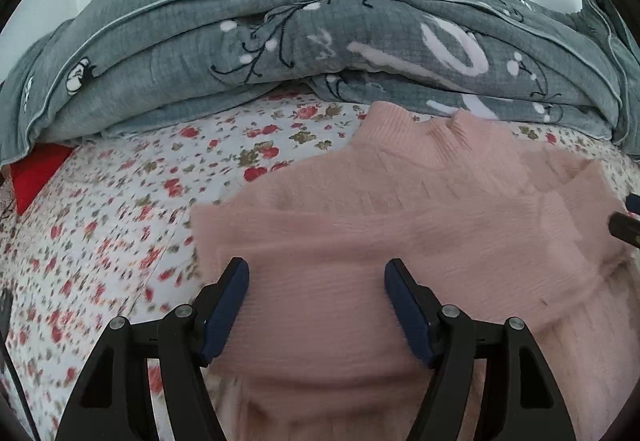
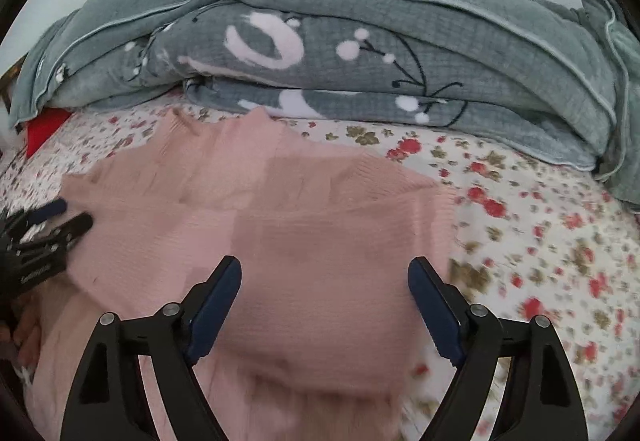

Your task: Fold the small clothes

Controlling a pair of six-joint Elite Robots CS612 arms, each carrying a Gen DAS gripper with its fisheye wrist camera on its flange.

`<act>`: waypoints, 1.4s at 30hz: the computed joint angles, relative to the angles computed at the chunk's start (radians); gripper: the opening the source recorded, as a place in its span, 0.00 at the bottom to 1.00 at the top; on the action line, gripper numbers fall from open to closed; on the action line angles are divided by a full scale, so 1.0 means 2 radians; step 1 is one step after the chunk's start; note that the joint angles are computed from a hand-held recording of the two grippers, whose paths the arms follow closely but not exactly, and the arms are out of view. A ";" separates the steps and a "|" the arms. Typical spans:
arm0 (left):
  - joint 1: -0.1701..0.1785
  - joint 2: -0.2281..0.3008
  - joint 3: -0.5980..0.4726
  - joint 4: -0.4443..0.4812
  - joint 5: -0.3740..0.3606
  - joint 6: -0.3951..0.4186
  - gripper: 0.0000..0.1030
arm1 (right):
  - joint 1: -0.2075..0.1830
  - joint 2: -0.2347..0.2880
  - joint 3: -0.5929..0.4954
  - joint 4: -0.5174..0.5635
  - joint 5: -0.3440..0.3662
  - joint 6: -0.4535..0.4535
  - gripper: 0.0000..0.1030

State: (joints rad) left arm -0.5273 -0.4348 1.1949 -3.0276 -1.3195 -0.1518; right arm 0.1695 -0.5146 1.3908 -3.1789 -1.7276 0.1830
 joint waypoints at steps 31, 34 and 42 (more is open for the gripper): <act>-0.027 -0.126 0.374 -0.237 -0.110 -0.012 0.66 | 0.054 -0.070 0.312 -0.290 -0.006 0.057 0.63; -0.033 -0.121 0.371 -0.223 -0.102 -0.018 0.65 | 0.059 -0.064 0.302 -0.261 -0.012 0.065 0.63; -0.013 -0.116 0.358 -0.221 -0.140 -0.113 0.07 | 0.054 -0.052 0.293 -0.263 0.009 0.087 0.29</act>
State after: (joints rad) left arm -0.5533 -0.6662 1.9104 -3.4699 -1.5994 -0.3782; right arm 0.2784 -0.6191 1.9776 -3.7051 -1.7089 0.3561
